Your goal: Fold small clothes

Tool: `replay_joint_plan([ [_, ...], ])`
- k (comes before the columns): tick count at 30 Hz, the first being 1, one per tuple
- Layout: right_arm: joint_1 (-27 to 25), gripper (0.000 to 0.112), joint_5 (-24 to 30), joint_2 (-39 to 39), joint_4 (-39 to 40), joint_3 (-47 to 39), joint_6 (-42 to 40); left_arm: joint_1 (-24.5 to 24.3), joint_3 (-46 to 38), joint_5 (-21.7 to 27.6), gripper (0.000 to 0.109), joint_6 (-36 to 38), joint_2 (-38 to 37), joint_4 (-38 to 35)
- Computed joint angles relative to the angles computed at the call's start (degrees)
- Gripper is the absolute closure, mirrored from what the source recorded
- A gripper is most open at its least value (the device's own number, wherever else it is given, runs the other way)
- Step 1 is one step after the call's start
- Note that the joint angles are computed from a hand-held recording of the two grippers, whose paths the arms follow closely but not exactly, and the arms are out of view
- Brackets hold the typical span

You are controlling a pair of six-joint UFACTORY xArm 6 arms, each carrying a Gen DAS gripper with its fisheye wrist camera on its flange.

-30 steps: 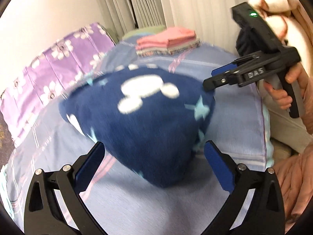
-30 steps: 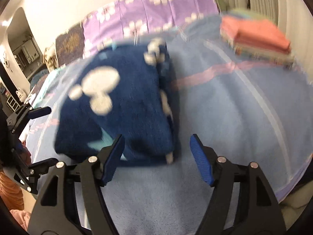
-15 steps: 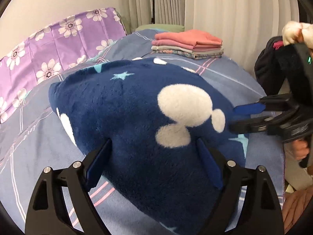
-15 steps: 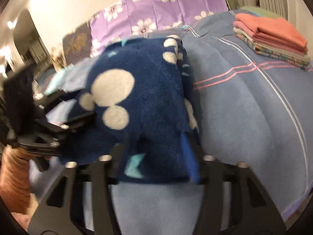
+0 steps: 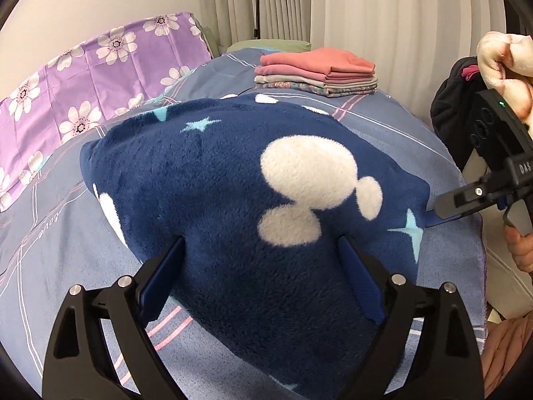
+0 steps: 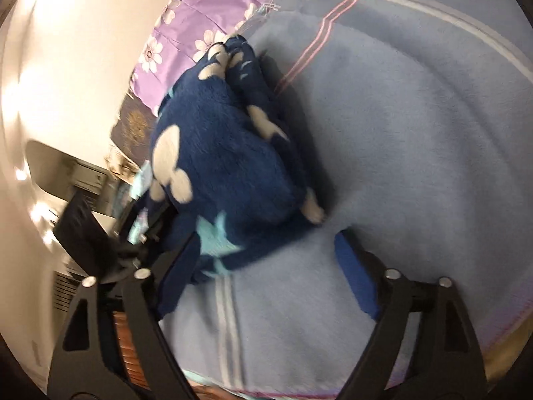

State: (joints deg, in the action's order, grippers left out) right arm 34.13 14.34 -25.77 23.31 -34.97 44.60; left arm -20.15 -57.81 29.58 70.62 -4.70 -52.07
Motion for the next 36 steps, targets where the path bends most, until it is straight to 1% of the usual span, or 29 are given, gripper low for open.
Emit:
replay_joint_plan([
  [1,-0.22,0.024,0.77,1.41,-1.74,-1.4,1.97,-0.07,0.11,-0.15,0.017,0.08,-0.04,-0.11],
  [3,-0.15,0.02,0.58,3.15,-3.25,-2.88,4.15,-0.08,0.2,-0.18,0.016,0.59,-0.02,-0.71],
  [5,-0.4,0.018,-0.31,5.03,-1.25,-3.96,3.61,-0.17,0.21,-0.24,0.013,1.11,0.13,-1.17],
  [6,-0.64,0.016,-0.65,6.69,-1.9,-5.26,4.73,-0.32,0.25,-0.41,0.012,1.18,0.2,-1.13],
  [8,-0.97,0.015,-1.53,8.67,-7.11,-6.63,10.37,-0.96,0.5,-1.41,0.009,1.0,0.27,-0.22],
  [11,-1.52,0.015,-1.79,9.75,-14.52,-7.45,17.38,-1.72,0.57,-2.37,0.008,0.06,0.39,0.89],
  [13,-1.48,0.015,-1.54,10.03,-15.62,-7.82,17.78,-1.39,0.24,-1.66,0.008,0.44,0.61,0.29],
  [15,-1.29,0.018,0.14,9.52,-15.39,-8.02,17.35,-1.21,0.17,-1.38,0.008,1.09,0.68,-0.36],
  [18,-0.58,0.018,2.17,8.24,-13.59,-7.72,16.27,-1.44,0.17,-1.66,0.008,1.42,0.77,-0.73],
  [20,-0.22,0.018,3.34,7.6,-14.19,-7.55,16.8,-1.53,0.15,-1.71,0.007,1.67,0.86,-1.06],
  [21,-0.18,0.017,3.5,7.72,-15.05,-7.67,17.31,-1.41,0.13,-1.57,0.007,2.03,0.91,-1.33],
  [23,-0.6,0.015,1.43,9.59,-15.19,-8.29,16.58,-1.32,0.03,-1.34,0.007,2.33,0.99,-1.7],
  [24,-1.11,0.013,-0.22,10.69,-16.54,-8.56,17.95,-1.28,0.04,-1.29,0.007,2.39,0.98,-1.82],
  [26,-1.99,0.012,-1.59,12.43,-19.86,-9.69,22.19,-0.95,-0.13,-0.67,0.007,2.38,0.96,-2.16],
  [27,-2.23,0.012,-1.55,12.89,-21.41,-10.17,23.87,-0.52,-0.42,0.2,0.007,2.27,0.93,-2.33],
  [28,-2.41,0.012,-1.47,13.19,-23.39,-10.51,25.66,0.53,-1.28,2.6,0.007,2.06,0.96,-2.86],
  [29,-2.53,0.013,-1.25,13.21,-26.44,-10.66,28.04,1.9,-2.52,5.8,0.007,2.02,1.18,-3.91],
  [31,-2.51,0.015,-1.47,12.96,-27.93,-10.24,28.22,6.39,-6.87,14.18,0.007,0.61,3.18,-8.35],
  [32,-2.46,0.017,-1.61,12.77,-27.36,-10.01,27.44,7.95,-8.75,15.86,0.007,-0.96,4.49,-10.24],
  [34,-2.38,0.019,-1.94,12.24,-25.72,-9.4,26.06,10.59,-14.69,16.23,0.007,-6.41,9.62,-13.57],
  [36,-2.29,0.02,-2.24,11.9,-24.23,-8.95,25.23,12.03,-21.72,17.58,0.007,-11.72,16.05,-12.69],
])
